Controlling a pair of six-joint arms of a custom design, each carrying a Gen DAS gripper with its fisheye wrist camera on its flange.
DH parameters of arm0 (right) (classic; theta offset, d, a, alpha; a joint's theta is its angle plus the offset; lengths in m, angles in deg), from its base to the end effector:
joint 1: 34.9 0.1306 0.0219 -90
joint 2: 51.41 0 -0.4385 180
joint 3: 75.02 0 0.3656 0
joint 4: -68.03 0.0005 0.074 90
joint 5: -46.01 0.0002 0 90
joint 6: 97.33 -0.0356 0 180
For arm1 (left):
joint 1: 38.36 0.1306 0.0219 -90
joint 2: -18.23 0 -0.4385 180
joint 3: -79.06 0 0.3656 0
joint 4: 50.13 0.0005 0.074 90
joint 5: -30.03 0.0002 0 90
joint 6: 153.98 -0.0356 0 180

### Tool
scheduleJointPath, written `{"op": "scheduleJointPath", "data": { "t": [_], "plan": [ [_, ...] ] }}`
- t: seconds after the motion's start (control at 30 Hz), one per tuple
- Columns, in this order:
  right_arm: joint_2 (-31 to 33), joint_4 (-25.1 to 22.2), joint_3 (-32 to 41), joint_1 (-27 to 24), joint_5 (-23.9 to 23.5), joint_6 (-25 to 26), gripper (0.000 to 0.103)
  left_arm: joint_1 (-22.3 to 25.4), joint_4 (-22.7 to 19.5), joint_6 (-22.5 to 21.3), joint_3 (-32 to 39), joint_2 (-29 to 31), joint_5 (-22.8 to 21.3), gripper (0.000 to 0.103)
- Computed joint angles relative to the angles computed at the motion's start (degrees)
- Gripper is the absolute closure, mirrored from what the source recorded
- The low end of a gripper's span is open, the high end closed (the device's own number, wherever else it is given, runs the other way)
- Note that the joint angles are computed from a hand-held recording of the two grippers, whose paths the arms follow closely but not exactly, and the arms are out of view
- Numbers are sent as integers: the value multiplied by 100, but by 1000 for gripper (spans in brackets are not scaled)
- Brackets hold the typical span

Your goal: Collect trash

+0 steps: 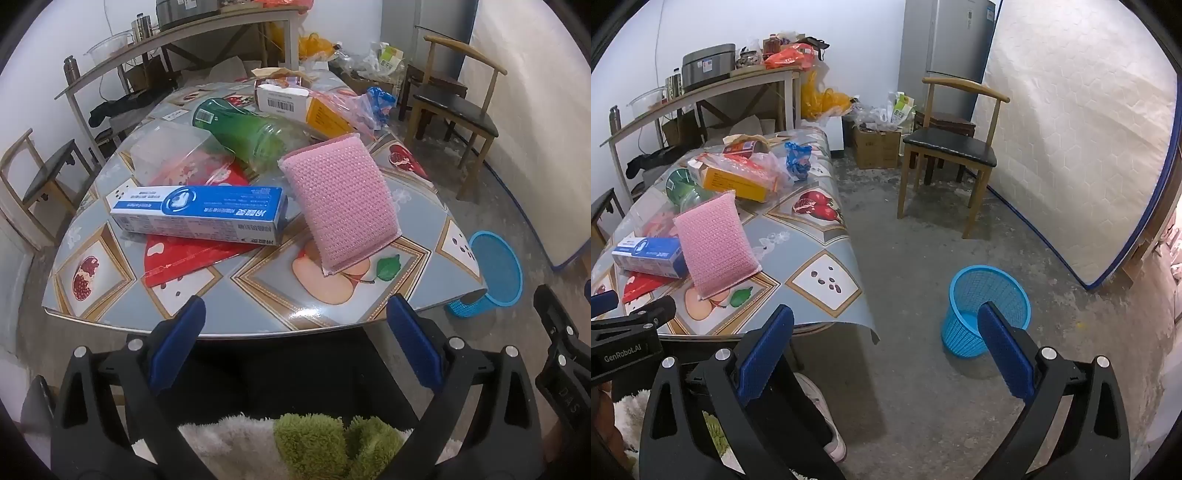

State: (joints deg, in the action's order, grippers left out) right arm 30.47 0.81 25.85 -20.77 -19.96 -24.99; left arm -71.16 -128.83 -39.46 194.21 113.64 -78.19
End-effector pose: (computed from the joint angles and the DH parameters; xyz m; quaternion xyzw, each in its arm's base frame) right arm 0.3687 0.0774 0.6041 0.1023 0.9111 -0.0916 0.3886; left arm 0.3948 -0.2418 0.5981 0.0264 0.9520 0.0072 0.3050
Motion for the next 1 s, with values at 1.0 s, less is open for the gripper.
{"op": "scheduleJointPath", "data": {
  "t": [1.0],
  "plan": [
    [14,-16,18,11,-1,-7,6,4,125,47,-160,-48,88,9]
  ]
}}
